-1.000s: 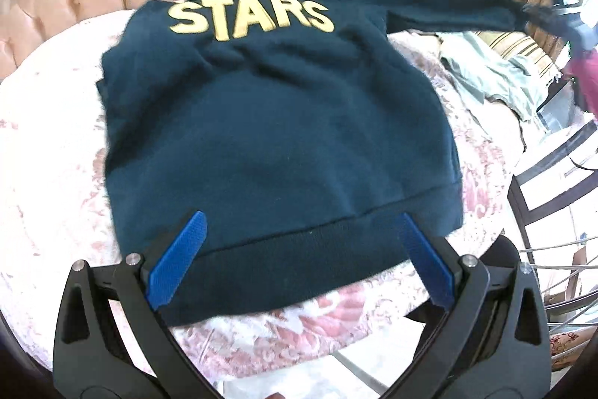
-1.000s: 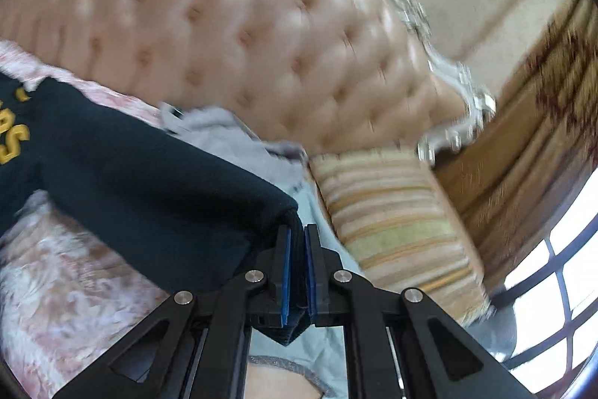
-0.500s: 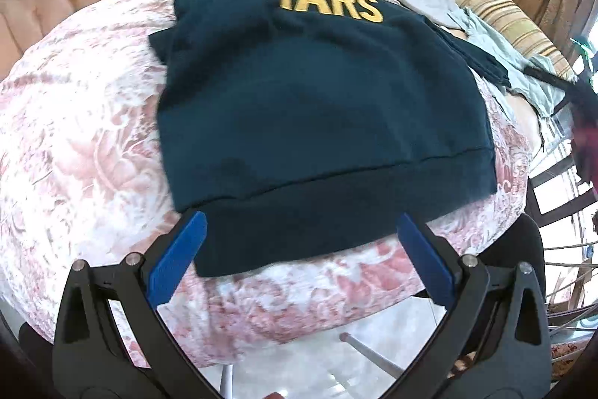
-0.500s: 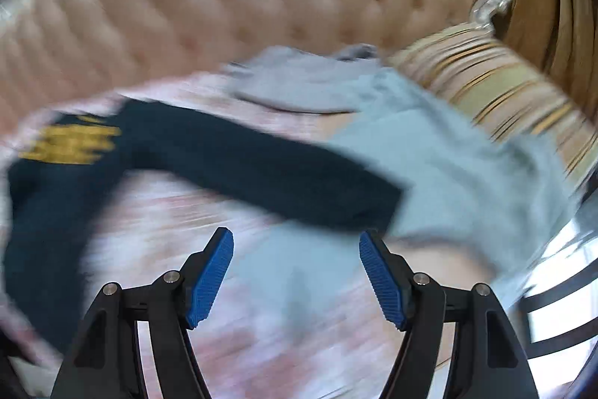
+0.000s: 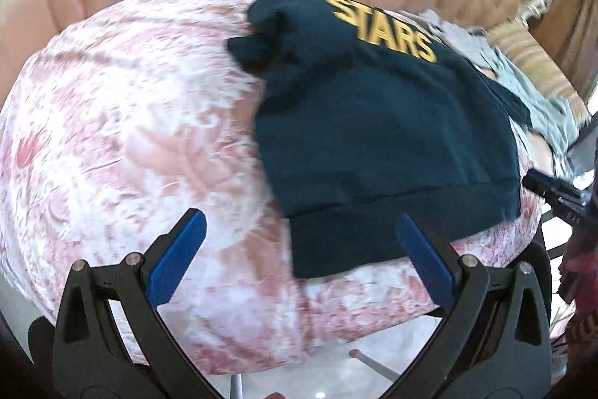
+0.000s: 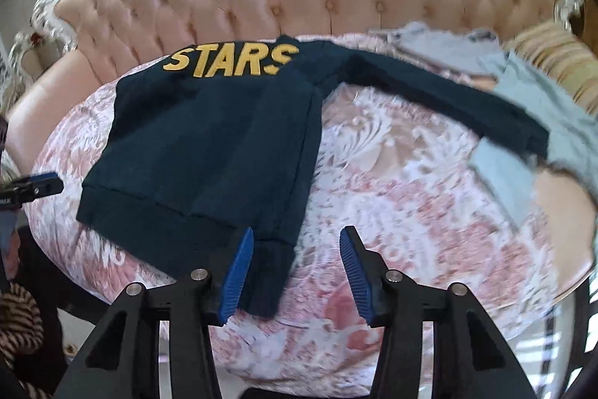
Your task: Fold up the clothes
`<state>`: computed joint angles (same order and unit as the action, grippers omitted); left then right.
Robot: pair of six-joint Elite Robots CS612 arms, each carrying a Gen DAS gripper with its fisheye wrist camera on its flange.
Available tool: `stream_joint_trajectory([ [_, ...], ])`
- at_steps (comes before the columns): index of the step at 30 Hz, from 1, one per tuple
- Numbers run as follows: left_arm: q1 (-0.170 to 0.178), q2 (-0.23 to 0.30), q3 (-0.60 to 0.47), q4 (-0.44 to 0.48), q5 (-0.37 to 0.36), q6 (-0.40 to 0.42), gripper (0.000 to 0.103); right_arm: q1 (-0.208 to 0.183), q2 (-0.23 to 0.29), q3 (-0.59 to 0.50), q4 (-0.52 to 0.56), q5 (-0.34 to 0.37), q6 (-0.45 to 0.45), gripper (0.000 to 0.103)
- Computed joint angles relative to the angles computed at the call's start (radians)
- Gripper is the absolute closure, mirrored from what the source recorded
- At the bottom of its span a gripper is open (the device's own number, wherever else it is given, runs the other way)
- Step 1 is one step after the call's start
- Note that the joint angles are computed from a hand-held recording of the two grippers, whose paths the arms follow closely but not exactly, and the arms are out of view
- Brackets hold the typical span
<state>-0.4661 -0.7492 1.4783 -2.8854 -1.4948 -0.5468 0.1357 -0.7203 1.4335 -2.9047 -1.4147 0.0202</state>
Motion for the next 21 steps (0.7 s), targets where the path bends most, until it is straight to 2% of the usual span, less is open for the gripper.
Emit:
stream_joint_trajectory([
  [2, 0.009, -0.008, 0.017, -0.014, 0.003, -0.022, 0.001, -0.001, 0.013, -0.011, 0.004, 0.024, 0.015, 0.054],
  [5, 0.017, -0.010, 0.024, -0.021, 0.005, -0.041, 0.001, 0.004, 0.024, -0.029, 0.032, 0.033, -0.003, 0.058],
  [8, 0.022, -0.010, 0.030, -0.024, -0.007, -0.065, 0.001, 0.008, 0.028, -0.037, 0.062, 0.029, 0.010, 0.058],
  [12, 0.021, -0.009, 0.030, -0.017, -0.011, -0.055, 0.001, 0.010, 0.026, -0.031, 0.059, 0.011, 0.026, 0.075],
  [18, 0.024, 0.003, 0.006, 0.019, -0.042, -0.012, 0.000, -0.006, -0.009, 0.002, -0.025, 0.102, 0.034, 0.077],
  [21, 0.032, 0.014, -0.017, 0.026, -0.082, -0.010, 0.001, -0.007, -0.027, 0.001, -0.031, 0.126, 0.017, 0.077],
])
